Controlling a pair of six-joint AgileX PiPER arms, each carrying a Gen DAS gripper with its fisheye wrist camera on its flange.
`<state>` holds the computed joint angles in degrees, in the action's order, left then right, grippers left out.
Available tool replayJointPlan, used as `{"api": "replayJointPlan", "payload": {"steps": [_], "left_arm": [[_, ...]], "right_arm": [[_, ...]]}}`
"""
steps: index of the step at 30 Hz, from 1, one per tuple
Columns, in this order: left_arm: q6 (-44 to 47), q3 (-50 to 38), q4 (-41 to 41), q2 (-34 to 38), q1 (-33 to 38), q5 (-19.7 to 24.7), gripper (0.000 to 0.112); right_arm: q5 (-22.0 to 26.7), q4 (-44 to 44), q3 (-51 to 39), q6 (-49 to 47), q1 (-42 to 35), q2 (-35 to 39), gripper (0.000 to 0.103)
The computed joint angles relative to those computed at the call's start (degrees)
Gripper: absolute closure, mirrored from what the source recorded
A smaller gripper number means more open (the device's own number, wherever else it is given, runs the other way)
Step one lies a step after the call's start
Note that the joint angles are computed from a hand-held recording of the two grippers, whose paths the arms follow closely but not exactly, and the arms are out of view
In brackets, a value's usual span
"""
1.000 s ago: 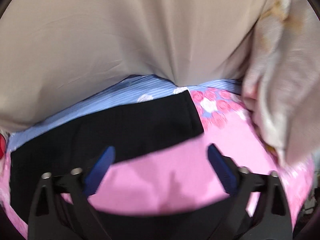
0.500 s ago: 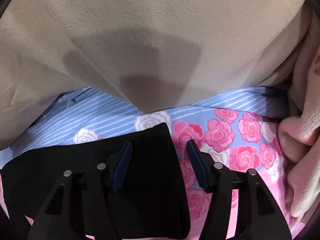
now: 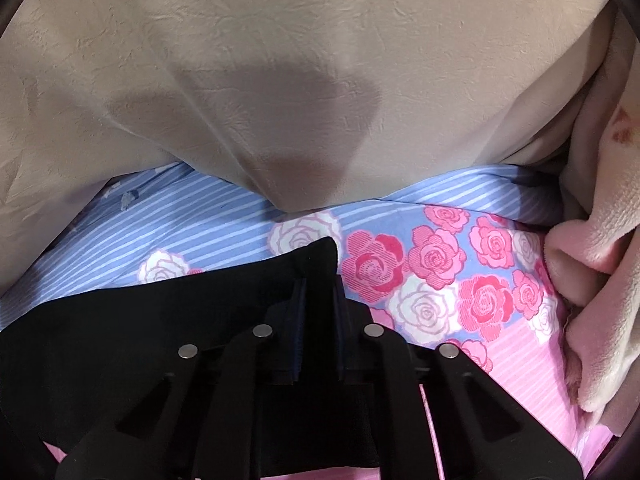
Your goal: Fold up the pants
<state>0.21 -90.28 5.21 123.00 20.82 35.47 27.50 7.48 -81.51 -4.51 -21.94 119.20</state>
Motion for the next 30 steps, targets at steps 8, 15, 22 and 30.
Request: {"api": "replayJointPlan", "payload": {"steps": [8, 15, 22, 30], "left_arm": [[21.2, -1.5, -20.2, -1.2, 3.3, 5.1, 0.088], [26.4, 2.4, -28.9, -10.7, 7.3, 8.4, 0.088], [38.8, 9.6, -39.7, -27.1, 15.4, 17.6, 0.088], [55.7, 21.1, -46.4, -43.4, 34.3, 32.5, 0.087]], "right_arm": [[0.5, -4.6, 3.6, 7.5, 2.5, -3.6, 0.091], [0.8, 3.2, 6.0, 0.0, 0.9, -9.2, 0.094], [9.2, 27.5, 14.2, -29.3, -6.9, -26.9, 0.094], [30.1, 35.3, 22.2, -52.0, -27.5, -47.0, 0.095]]}}
